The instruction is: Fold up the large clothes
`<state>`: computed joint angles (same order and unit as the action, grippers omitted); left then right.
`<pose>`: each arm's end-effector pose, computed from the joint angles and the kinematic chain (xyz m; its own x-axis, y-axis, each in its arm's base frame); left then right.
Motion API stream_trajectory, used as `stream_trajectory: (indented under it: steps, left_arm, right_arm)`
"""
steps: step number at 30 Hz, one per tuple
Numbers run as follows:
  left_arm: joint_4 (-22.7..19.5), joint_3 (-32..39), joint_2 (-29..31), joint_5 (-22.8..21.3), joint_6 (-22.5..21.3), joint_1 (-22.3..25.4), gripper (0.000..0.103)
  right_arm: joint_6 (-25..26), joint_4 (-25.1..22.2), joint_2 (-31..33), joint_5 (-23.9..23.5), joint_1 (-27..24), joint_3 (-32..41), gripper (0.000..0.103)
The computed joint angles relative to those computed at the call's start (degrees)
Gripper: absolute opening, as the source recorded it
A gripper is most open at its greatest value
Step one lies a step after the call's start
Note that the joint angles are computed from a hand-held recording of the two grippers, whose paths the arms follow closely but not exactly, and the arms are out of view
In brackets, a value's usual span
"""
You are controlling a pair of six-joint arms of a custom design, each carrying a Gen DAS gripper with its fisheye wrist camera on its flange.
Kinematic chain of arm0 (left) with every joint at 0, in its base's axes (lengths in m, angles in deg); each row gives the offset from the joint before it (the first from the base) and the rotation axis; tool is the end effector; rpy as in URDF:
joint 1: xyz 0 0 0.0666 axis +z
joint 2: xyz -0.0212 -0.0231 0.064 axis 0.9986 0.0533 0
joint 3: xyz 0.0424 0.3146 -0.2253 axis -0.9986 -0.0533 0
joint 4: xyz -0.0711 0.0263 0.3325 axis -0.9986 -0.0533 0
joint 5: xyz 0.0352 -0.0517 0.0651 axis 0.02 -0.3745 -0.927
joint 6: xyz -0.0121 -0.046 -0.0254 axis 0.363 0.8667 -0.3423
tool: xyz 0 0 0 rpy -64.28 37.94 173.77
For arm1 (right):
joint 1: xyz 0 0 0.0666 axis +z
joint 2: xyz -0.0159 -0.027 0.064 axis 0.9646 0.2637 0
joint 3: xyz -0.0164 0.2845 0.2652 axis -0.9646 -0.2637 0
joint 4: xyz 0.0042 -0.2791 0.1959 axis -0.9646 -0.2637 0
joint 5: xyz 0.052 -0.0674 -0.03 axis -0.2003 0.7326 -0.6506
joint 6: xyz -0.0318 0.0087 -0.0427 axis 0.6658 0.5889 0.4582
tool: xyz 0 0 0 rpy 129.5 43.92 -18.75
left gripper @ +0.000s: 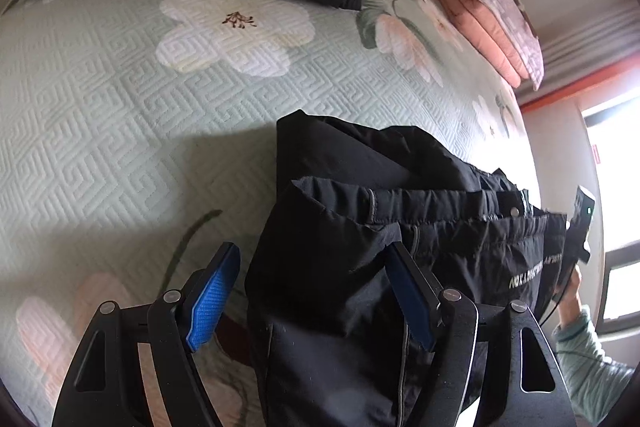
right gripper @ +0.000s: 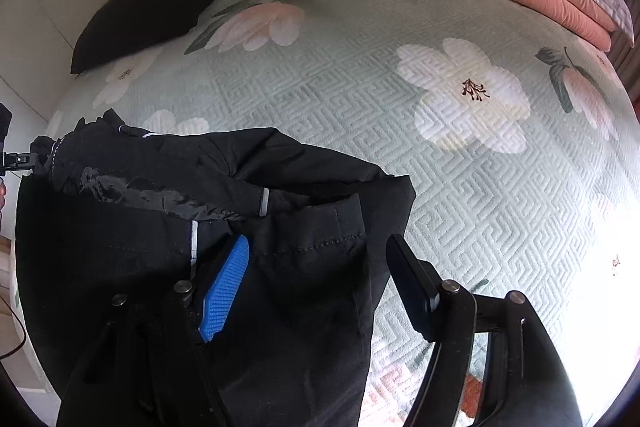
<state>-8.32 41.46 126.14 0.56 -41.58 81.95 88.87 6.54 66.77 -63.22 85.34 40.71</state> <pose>0.3838 -0.0490 0.4755 -0.9635 -0.1815 -0.1968 -0.0690 0.8786 -0.4726 0.5134 0.1025 0.4467 -0.8792 -0.2906 -0.3776 -0.3580 0.9259 0.1208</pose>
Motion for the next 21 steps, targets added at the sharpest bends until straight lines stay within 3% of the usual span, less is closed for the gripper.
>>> stream_trajectory:
  steps: [5,7,11,12,13,14,16,21]
  left_arm:
    - [-3.8,0.2,2.8,4.9,-2.7,1.1,0.077]
    - [-4.3,0.0,3.6,4.3,-3.9,0.7,0.077]
    - [-0.7,-2.0,2.8,5.7,-3.3,0.9,0.077]
    - [1.1,-2.8,2.2,6.4,-2.4,1.0,0.077]
    - [3.5,-3.9,1.3,6.7,-1.4,0.9,0.073]
    - [5.4,-4.4,0.5,5.5,-1.0,0.3,0.049]
    - [7.0,-4.3,-0.8,4.0,-1.4,-1.2,0.017]
    - [10.9,-2.9,-7.2,-4.1,2.6,-6.0,0.01]
  right_arm:
    - [0.7,-3.8,3.9,-7.0,-1.2,3.7,0.072]
    - [0.0,-4.0,4.8,-9.1,-1.8,3.8,0.067]
    - [-0.6,-3.4,5.0,-10.2,-1.9,3.1,0.067]
    - [-0.7,-2.5,4.6,-9.7,-1.7,2.5,0.059]
    - [-0.7,-1.6,4.0,-8.9,-1.4,1.7,0.044]
    - [-0.8,-0.1,2.9,-7.2,-0.9,0.5,0.035]
    - [-1.0,4.7,-1.2,-0.7,1.0,-4.0,0.028]
    - [-2.8,10.3,-12.8,16.7,6.2,-11.4,0.023]
